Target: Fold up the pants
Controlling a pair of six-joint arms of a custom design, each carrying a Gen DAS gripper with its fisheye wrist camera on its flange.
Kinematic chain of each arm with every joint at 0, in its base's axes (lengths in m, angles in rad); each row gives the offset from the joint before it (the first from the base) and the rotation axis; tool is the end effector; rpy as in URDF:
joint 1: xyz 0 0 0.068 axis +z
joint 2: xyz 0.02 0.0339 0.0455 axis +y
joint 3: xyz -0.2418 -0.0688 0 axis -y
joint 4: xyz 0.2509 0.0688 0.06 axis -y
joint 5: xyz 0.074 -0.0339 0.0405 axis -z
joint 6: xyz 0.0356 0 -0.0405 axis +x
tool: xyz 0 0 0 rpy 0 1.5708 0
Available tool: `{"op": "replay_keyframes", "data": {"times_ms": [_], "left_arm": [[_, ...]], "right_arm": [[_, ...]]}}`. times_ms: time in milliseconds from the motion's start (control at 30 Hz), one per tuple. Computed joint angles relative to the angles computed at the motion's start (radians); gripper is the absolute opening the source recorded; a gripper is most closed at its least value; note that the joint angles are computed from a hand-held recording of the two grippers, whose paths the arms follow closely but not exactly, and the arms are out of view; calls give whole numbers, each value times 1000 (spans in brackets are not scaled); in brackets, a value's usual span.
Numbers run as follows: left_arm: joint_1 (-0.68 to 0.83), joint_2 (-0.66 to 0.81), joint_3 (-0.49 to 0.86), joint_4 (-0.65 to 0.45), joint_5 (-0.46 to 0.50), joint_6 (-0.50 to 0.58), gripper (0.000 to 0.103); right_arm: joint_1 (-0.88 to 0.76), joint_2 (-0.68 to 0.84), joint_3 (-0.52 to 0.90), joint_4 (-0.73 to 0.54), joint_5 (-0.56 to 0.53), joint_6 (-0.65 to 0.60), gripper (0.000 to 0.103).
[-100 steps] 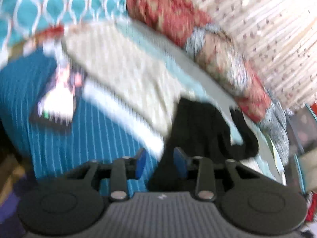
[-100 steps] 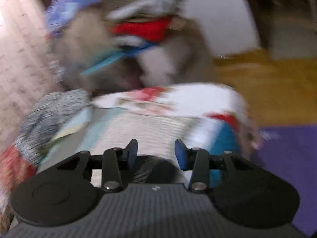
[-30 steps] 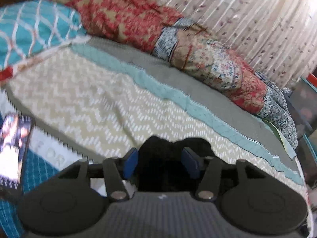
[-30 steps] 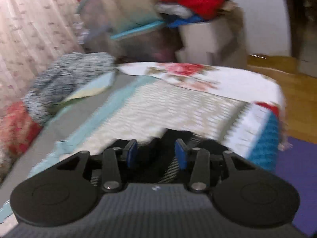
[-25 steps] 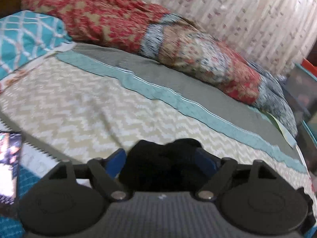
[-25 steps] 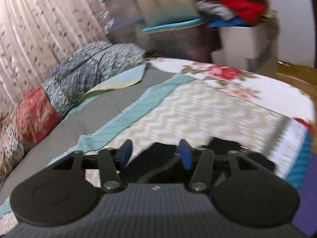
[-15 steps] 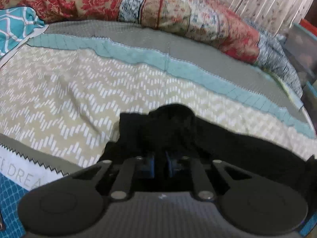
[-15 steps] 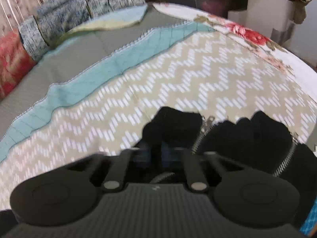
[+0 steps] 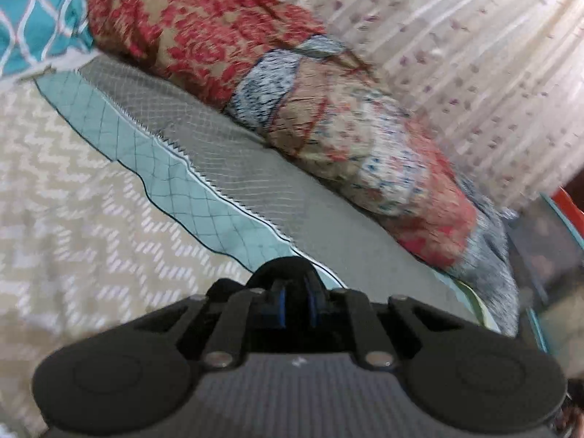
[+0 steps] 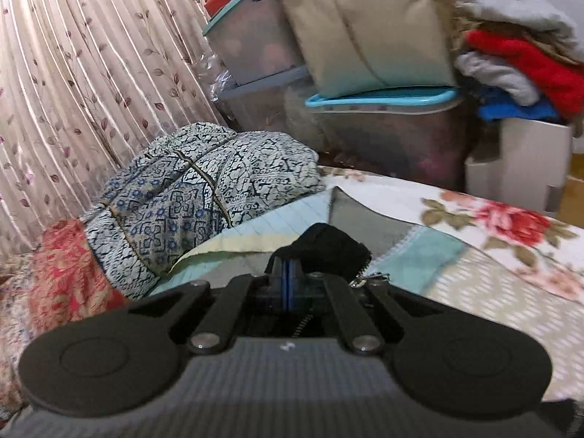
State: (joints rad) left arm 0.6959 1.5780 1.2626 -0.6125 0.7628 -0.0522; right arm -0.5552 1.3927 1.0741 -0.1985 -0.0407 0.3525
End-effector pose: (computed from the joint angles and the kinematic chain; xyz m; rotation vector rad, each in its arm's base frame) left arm 0.2757 0.1982 0.2547 -0.5396 2.1927 -0.6158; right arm 0.2808 -0.1724 0.2757 0.8933 1.8877 -0.0806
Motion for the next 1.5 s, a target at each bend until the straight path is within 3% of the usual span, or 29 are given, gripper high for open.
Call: {"op": "replay_keyframes", "data": {"times_ms": [100,133,200,267,333,367,467,600,700,767,967,1033,1067,1100,1133,1167,1200,1233,1333,1400,1433,1500], "left_arm": [[-83,91,-18,71,-121,-36,11],[-103,116,-18,78,-157,-40,16],[-120,148,-17,86,-199,-50,17],[-105,157,11,53,-164,-53,25],[-68,135,25,12,-96,-35,55],[-48,105,13,6,-81,-20,59],[32,39,1,-81,-25,92,77],[200,-19,-13,-242,56,290,89],[314,-38,-19,-345,59,411,91],[365,-33,-18,-419,47,494,98],[359,-20,-83,-570,-58,668,102],[332,-73,-160,-560,-86,709,100],[302,-146,-217,-512,-125,719,94],[264,-217,-259,-480,-179,749,64],[231,-265,-278,-468,-233,770,49],[223,-266,-259,-496,-248,792,45],[237,-236,-215,-554,-238,809,32],[258,-203,-166,-610,-232,824,28],[310,-191,-117,-672,-262,855,28],[328,-194,-111,-699,-286,893,30],[343,-208,-117,-710,-289,923,40],[349,-229,-98,-718,-287,947,48]], "right_arm": [[35,97,-14,42,68,48,4],[32,131,-18,49,62,57,4],[23,174,-35,33,13,47,12],[0,140,-104,90,-14,71,23],[-32,66,-178,153,-57,91,36],[-51,37,-197,161,-76,96,36],[-106,-46,-241,127,-147,80,36],[-169,-121,-310,89,-230,24,36],[-195,-100,-332,77,-247,24,37],[-199,-62,-335,83,-247,55,44],[-186,100,-285,131,-282,132,48],[-157,115,-274,149,-255,148,47],[-147,124,-257,139,-252,138,32],[-139,134,-234,117,-258,113,14],[-128,130,-221,101,-238,90,3],[-124,116,-223,112,-213,67,3],[-126,83,-242,133,-190,46,3],[-124,45,-263,147,-141,39,3],[-133,22,-277,136,-17,-30,3],[-101,37,-277,117,135,-86,2],[-93,39,-285,129,194,-103,7],[-123,36,-280,109,180,-84,14]]}}
